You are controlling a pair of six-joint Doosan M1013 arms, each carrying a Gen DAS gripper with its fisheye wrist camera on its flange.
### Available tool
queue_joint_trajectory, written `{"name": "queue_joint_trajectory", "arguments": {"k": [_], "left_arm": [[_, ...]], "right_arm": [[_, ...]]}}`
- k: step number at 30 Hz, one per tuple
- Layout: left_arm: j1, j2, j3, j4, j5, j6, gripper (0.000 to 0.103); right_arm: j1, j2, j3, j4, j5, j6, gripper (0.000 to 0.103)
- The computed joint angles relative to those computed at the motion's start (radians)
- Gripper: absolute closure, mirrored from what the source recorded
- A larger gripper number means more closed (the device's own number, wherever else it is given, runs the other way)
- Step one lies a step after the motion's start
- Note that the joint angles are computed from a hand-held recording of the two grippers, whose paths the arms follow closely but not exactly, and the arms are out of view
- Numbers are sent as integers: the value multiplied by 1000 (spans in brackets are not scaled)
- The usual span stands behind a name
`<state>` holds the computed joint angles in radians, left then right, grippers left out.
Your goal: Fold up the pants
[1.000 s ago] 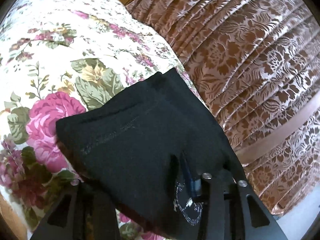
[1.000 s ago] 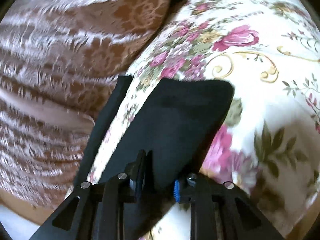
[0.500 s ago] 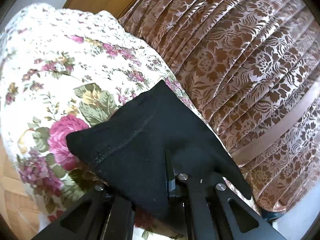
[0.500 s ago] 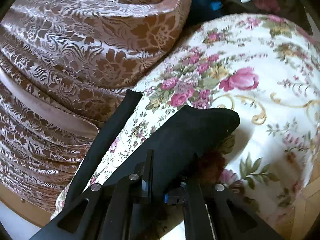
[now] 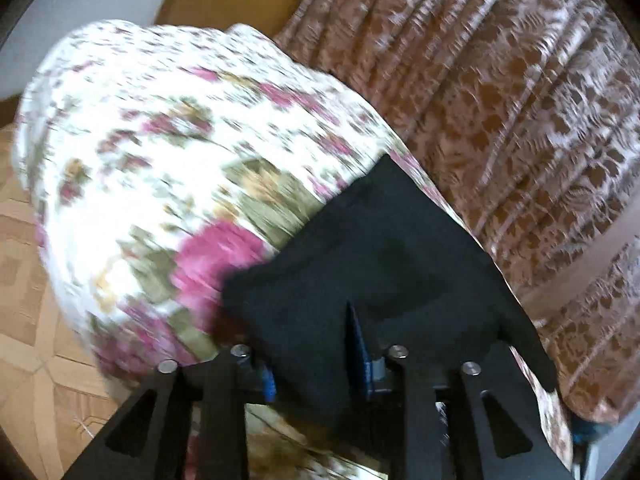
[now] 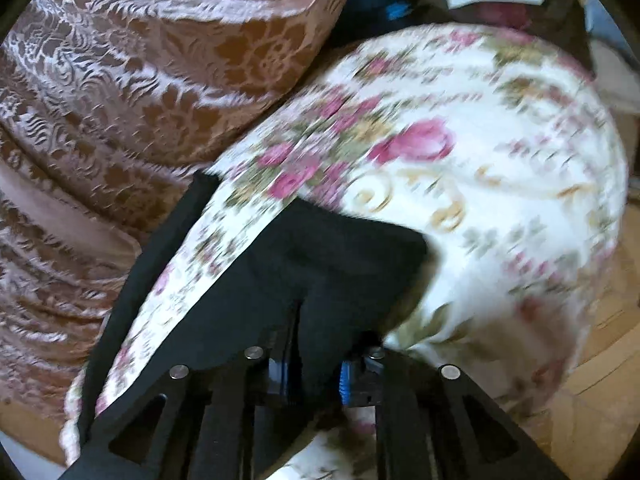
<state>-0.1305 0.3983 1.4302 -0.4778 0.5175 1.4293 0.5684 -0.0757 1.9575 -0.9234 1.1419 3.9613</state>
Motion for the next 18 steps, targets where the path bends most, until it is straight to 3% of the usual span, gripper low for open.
{"name": "queue_joint_trajectory", "arguments": {"k": [3,6,8,10,13,18], "left_arm": [[8,-5,-1,103,-27,-148,70],[5,-21,8,221,-81,-278,62],[-4,-33,16,279,-121,-321,47],[-14,-39,16,275,-140,-292,36],[-27,-29,-4,87,-120,-60,31],[-80,17,-75,6,-7,151,22]], "right_arm": [[4,24,-43,51,115,-57,79],[22,82,-126,74,358,-95,75],[33,103,-158,71,483,-70,75],[40,105,-172,43,530,-29,75],[34,99,-180,-16,461,-45,75],[-6,136,-227,-60,177,-269,75]]}}
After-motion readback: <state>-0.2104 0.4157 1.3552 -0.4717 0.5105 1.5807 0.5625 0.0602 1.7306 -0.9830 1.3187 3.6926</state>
